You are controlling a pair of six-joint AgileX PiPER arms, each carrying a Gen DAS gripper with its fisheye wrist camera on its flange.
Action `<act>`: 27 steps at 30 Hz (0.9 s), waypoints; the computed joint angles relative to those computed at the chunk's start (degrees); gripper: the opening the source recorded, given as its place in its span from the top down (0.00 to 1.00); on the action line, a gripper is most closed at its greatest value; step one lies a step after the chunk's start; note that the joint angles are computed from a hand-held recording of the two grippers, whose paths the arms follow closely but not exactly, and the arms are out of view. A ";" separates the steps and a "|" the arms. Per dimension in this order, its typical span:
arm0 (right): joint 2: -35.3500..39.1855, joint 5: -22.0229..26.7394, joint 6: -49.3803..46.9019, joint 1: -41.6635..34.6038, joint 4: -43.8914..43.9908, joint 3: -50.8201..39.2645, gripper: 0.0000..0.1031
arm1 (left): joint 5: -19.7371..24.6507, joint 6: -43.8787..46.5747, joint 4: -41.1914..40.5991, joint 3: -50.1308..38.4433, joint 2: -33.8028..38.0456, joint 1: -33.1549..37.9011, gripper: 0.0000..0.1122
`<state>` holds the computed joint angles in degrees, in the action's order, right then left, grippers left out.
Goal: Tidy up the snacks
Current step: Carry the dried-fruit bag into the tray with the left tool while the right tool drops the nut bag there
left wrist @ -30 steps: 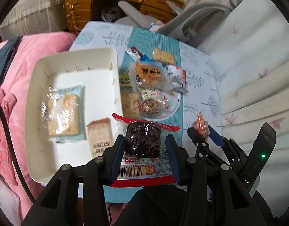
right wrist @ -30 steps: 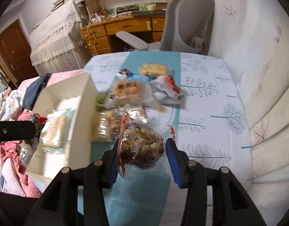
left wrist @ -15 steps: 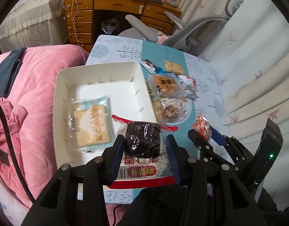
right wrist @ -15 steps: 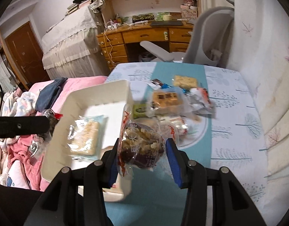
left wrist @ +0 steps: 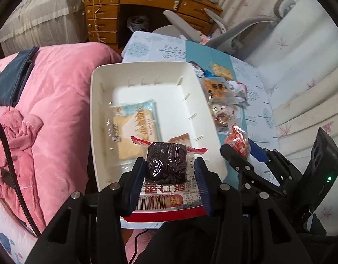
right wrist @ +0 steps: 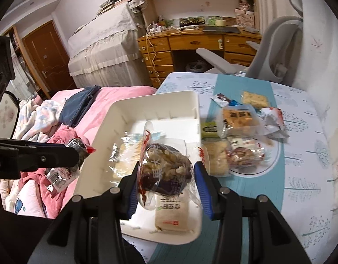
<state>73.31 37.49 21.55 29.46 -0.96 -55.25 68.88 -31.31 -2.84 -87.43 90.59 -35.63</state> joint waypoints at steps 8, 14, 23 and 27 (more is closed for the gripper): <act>1.77 -1.82 2.02 2.12 0.28 0.73 0.36 | -0.15 2.11 -2.08 2.98 -0.29 1.95 0.46; 1.15 -1.44 4.94 2.58 -1.57 1.46 0.32 | -0.96 2.15 -1.77 2.62 0.40 1.34 0.42; -1.73 -0.65 1.42 -1.99 1.32 4.11 0.32 | -3.65 -1.66 0.86 0.86 2.38 -2.69 0.42; -2.98 0.76 -7.74 -7.79 7.96 4.99 0.31 | -3.33 -5.19 2.26 -2.15 4.51 -5.08 0.42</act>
<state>70.33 38.25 13.80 21.67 7.00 -50.27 65.55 -36.50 -0.57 -89.58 95.10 -40.71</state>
